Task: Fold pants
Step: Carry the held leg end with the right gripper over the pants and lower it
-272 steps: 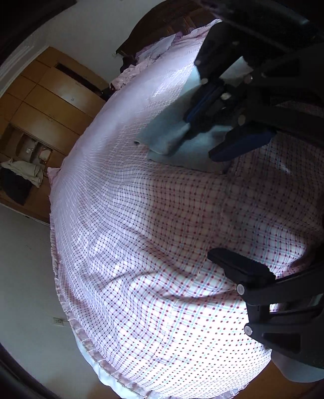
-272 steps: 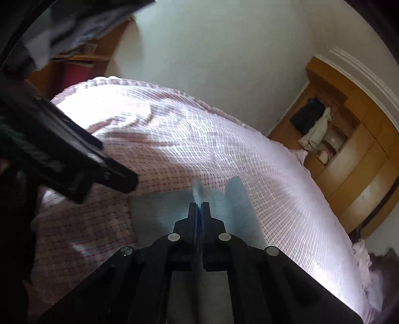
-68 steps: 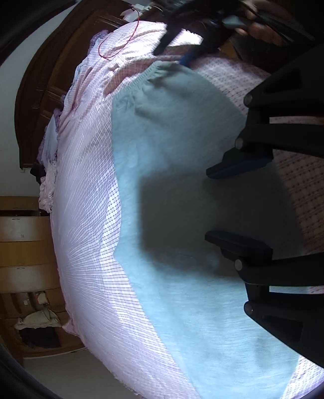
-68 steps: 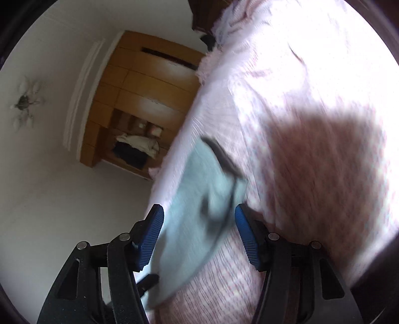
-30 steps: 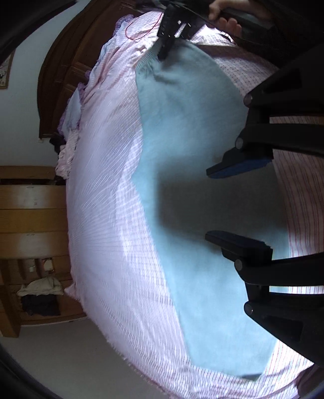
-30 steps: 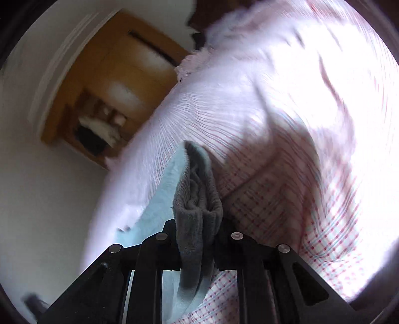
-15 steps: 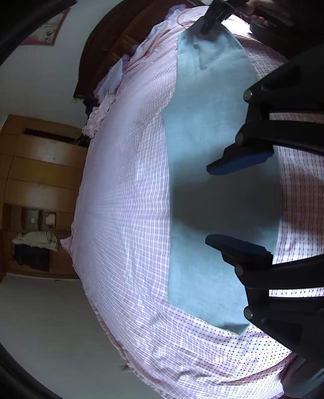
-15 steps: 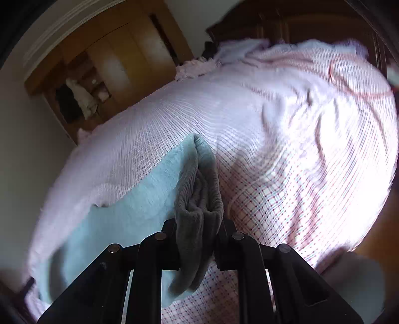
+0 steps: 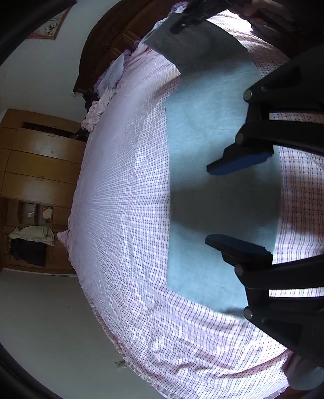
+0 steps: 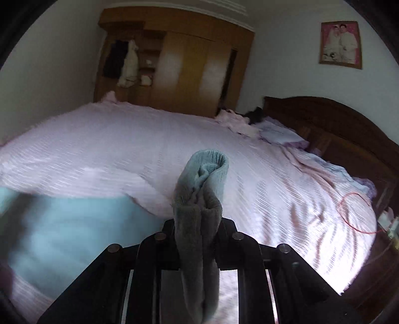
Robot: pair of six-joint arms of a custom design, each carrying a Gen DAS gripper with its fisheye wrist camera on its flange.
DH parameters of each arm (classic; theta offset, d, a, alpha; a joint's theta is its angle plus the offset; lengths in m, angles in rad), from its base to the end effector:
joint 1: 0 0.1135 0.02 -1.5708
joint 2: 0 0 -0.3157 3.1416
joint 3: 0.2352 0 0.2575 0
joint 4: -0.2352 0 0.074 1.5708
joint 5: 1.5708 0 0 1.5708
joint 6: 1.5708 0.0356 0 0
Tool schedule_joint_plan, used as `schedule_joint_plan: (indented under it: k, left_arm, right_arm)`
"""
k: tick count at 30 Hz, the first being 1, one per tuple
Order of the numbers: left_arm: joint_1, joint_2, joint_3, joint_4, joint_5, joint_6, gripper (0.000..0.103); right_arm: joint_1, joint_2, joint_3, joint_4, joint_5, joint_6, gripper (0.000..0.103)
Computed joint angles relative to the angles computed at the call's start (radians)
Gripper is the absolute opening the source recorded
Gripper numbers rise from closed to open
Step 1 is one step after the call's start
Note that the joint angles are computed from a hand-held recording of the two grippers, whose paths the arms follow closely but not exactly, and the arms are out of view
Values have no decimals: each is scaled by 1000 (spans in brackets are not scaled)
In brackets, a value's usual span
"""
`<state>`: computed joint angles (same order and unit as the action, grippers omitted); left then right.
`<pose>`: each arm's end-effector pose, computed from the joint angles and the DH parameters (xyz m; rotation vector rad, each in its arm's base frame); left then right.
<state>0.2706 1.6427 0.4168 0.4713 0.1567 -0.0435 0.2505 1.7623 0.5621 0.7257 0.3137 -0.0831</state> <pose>0.2553 0.0650 0.1382 -0.2843 2.2974 -0.0671 0.3153 0.0693 0.1625 -0.1429 2.0220 -0.2150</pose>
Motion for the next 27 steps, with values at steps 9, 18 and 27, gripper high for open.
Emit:
schedule_joint_plan:
  k: [9, 18, 27]
  left_arm:
    - [192, 5, 26, -37, 104, 123, 52]
    - [435, 97, 81, -66, 232, 230, 53]
    - [606, 187, 139, -168, 357, 248, 61]
  right_arm:
    - [121, -71, 37, -66, -44, 34, 10]
    - [324, -37, 131, -168, 23, 86, 10]
    - [632, 196, 314, -158, 268, -1, 9]
